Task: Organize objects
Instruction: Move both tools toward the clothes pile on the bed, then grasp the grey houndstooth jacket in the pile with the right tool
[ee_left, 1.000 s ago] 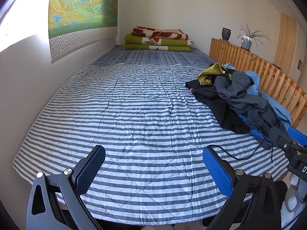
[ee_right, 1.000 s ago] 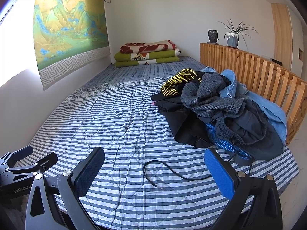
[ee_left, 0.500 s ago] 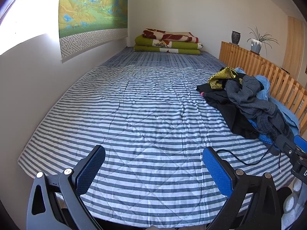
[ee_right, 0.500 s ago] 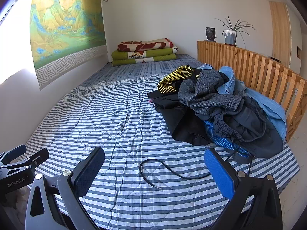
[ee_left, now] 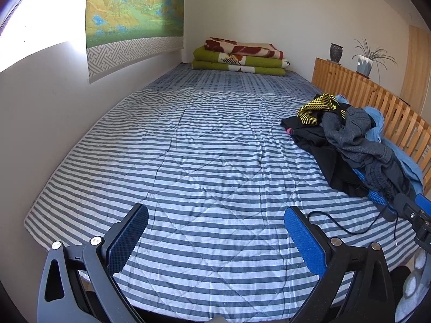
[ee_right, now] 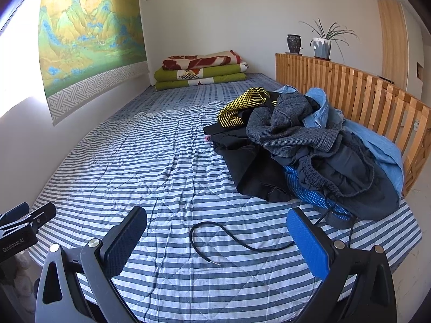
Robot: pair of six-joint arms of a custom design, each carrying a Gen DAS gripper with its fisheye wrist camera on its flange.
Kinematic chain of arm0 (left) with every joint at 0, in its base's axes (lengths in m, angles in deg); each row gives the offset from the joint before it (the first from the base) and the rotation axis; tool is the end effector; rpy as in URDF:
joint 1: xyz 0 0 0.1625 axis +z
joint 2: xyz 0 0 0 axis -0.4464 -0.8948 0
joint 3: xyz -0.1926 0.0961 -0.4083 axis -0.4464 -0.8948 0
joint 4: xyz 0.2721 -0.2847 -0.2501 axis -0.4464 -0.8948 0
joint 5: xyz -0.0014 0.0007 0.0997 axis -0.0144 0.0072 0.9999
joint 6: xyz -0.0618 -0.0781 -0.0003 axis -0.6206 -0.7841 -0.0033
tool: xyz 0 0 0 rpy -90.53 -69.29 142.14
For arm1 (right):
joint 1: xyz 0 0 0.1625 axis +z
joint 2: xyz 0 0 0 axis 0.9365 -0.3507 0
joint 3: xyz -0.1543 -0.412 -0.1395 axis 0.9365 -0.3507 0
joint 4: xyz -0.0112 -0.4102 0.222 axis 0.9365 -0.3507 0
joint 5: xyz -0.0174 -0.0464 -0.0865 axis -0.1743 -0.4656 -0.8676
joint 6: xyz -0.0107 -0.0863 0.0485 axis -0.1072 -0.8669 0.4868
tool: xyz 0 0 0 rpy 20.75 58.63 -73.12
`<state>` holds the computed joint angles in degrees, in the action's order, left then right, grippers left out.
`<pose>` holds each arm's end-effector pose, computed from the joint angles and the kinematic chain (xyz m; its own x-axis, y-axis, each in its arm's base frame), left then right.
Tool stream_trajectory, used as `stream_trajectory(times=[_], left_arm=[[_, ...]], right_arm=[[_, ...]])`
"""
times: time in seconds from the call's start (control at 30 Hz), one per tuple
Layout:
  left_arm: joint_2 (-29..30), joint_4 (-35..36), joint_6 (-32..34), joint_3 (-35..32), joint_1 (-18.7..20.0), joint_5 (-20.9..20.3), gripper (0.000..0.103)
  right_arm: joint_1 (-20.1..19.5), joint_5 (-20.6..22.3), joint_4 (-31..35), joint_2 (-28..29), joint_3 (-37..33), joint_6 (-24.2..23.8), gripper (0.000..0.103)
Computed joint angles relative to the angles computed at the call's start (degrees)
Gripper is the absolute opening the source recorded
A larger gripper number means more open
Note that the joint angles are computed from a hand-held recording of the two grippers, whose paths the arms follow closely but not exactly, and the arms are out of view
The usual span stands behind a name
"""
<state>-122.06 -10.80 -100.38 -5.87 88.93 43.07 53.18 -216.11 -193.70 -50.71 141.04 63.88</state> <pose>-0.0972 -0.6579 0.3145 -0.6917 -0.2197 -0.6879 0.4301 0.6398 -0.6369 0.4411 -0.5781 0.0448 -0.7821 -0.0130 0.6230 -0.4965 0.6173 -0.6103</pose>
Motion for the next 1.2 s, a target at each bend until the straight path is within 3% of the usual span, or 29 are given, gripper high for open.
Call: stream_trajectory(times=[0.2, 0.3, 0.4, 0.47, 0.67, 0.93, 1.07, 1.2], left_arm=[[3.53, 3.56, -0.37, -4.31, 1.17, 0.52, 0.102], [5.64, 6.16, -1.88, -6.99, 2.26, 1.32, 0.102], [7.69, 8.74, -3.03, -9.32, 3.29, 2.13, 0.094], [9.19, 10.15, -3.59, -10.92, 3.92, 2.86, 0.093], [13.76, 12.2, -1.27, -16.32, 4.9, 4.34, 0.092], [21.1, 16.67, 1.57, -27.88, 5.93, 6.72, 0.075], [23.78, 19.03, 2.17, -33.12, 6.42, 7.16, 0.067], [25.19, 20.16, 2.91, -36.42, 6.91, 6.98, 0.059]], right_arm=[[-1.2, -0.32, -1.21, -0.19, -0.01, -1.94, 0.102], [-2.37, -0.53, -5.05, -0.12, -0.05, -4.57, 0.102], [-4.15, 1.25, -11.19, -0.72, 0.68, -8.09, 0.102], [-5.2, 0.06, -10.43, -1.49, 0.3, -8.74, 0.102], [-9.19, -0.88, -4.72, -4.79, -0.86, -6.11, 0.1], [-14.69, -0.49, 7.66, -5.18, -9.64, -3.37, 0.076], [-17.58, 1.32, 18.21, -4.57, -15.38, 2.11, 0.068], [-20.37, 6.93, 28.23, -4.76, -19.05, 10.33, 0.061]])
